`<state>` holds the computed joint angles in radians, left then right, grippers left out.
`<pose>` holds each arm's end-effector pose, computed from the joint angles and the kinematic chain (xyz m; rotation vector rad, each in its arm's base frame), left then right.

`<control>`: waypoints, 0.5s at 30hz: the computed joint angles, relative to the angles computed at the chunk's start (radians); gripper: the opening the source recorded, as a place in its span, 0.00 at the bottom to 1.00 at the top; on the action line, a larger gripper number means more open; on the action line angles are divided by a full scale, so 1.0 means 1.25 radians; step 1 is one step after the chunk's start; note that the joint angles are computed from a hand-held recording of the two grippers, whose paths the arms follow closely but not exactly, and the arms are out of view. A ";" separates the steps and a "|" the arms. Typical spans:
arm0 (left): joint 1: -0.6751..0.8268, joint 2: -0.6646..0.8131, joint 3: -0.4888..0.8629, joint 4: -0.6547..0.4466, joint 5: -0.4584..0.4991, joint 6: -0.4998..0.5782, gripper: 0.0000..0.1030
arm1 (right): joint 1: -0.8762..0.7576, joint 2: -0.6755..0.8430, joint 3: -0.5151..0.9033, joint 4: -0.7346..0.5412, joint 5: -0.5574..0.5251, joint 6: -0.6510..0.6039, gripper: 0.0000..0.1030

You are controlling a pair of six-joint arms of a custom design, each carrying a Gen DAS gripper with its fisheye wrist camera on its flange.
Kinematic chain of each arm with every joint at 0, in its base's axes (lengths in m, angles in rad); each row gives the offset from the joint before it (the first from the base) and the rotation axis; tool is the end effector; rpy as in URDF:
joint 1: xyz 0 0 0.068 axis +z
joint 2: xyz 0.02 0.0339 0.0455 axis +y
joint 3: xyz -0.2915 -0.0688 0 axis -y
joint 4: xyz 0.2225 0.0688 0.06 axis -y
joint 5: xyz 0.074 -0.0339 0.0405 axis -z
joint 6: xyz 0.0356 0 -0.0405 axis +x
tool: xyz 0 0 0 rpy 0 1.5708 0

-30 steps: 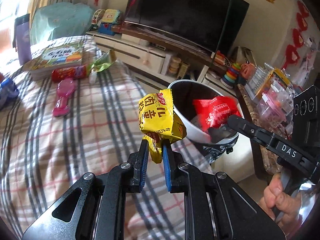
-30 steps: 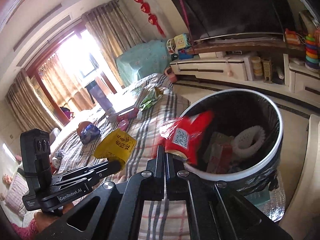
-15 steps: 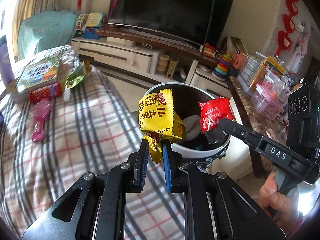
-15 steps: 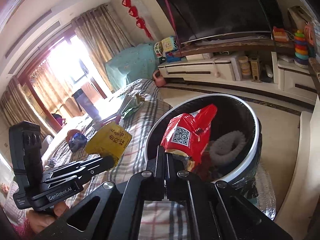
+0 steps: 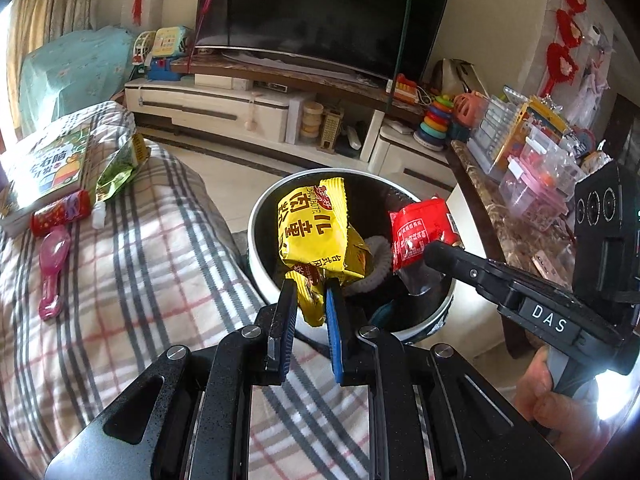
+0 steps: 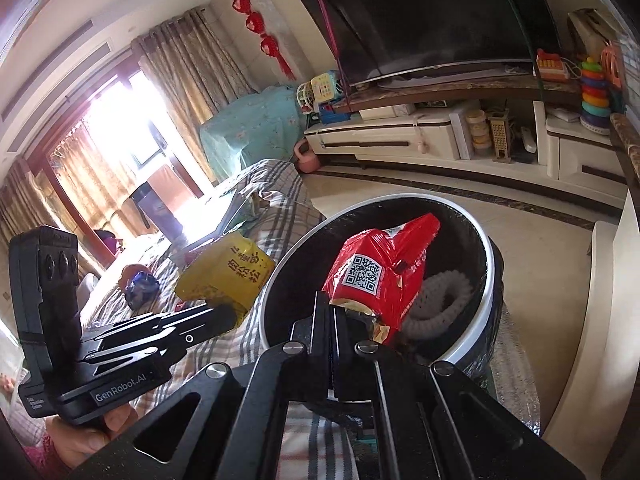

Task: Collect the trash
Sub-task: 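Carry the yellow and red snack bags over the trash bin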

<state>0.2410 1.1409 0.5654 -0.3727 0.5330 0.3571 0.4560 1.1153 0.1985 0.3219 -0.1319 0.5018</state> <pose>0.1780 0.0251 0.2227 0.3456 2.3556 -0.3939 0.1463 0.0770 0.1739 -0.0272 2.2430 0.6797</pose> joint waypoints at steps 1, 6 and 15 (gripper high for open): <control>-0.006 0.001 -0.001 0.005 -0.005 -0.005 0.13 | -0.004 0.003 0.003 -0.001 -0.003 -0.004 0.00; -0.029 0.021 -0.002 0.024 -0.022 -0.015 0.13 | -0.026 0.030 0.008 0.013 -0.021 -0.017 0.00; -0.096 0.060 0.008 0.060 -0.074 -0.057 0.13 | -0.070 0.092 0.013 0.042 -0.058 -0.038 0.00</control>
